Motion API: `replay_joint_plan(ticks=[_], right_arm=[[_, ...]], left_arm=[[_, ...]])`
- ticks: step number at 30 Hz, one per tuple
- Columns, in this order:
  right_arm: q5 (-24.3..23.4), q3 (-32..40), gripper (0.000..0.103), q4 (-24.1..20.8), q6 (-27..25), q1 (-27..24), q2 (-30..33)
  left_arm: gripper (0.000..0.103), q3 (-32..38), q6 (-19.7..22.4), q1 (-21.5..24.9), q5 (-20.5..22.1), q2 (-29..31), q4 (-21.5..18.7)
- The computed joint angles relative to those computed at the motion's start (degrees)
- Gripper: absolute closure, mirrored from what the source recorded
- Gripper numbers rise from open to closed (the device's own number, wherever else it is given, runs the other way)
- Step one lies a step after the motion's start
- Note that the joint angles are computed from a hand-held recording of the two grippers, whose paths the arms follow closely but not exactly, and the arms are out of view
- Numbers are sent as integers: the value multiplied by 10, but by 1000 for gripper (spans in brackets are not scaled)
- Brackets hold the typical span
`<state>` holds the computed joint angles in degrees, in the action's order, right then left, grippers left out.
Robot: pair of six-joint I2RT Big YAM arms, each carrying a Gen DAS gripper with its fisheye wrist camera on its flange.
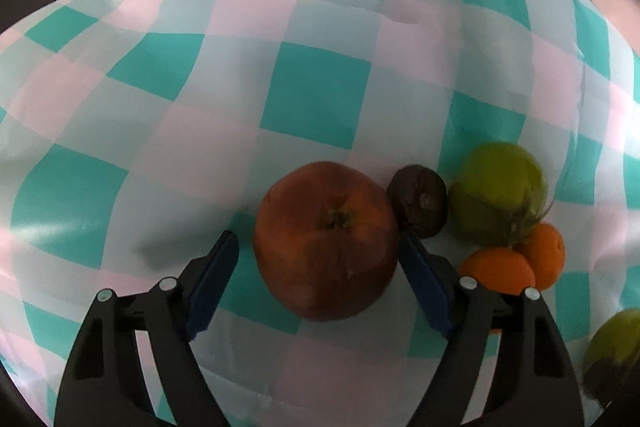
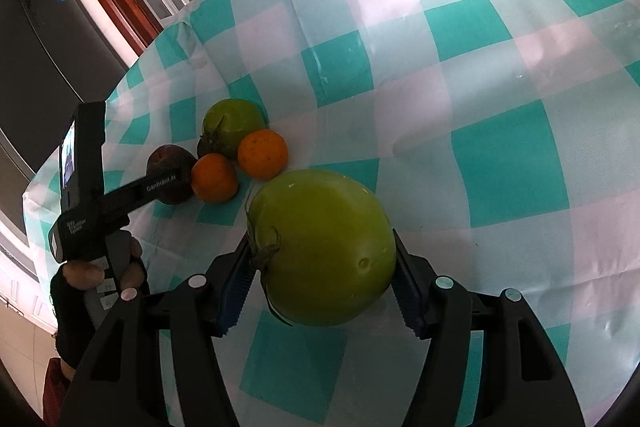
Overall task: Organize fruits
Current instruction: 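Grasp the large green tomato with the right tool while the left tool grasps the red apple, then carry the red apple and green tomato in both tools over the white box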
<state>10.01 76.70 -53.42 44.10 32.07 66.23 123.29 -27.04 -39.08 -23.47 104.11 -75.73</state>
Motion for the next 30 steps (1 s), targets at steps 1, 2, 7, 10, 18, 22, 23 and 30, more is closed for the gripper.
replay_joint_plan(ticks=[1, 2, 7, 10, 18, 22, 23, 30], right_arm=[[0, -1, 42, 1, 1, 0, 0], [1, -1, 42, 1, 1, -1, 0], [-2, 1, 42, -1, -2, -3, 4], [-3, 2, 42, -1, -3, -2, 4], [-18, -12, 42, 22, -3, -9, -5], [-19, -17, 42, 31, -2, -8, -9], [-18, -17, 42, 32, -2, -8, -10], [-10, -17, 42, 29, -3, -2, -17]], left_arm=[[28, 4, 12, -3, -8, 2, -9], [31, 8, 27, -6, -18, 5, -19], [35, 12, 44, -2, -13, 10, -16], [38, 10, 46, 7, 2, 11, -8], [39, -63, 13, -4, -31, -52, 56], [40, -161, -46, -15, -48, -141, 125], [40, -186, -60, -20, -52, -163, 140], [40, -329, -189, -107, -133, -303, 179]])
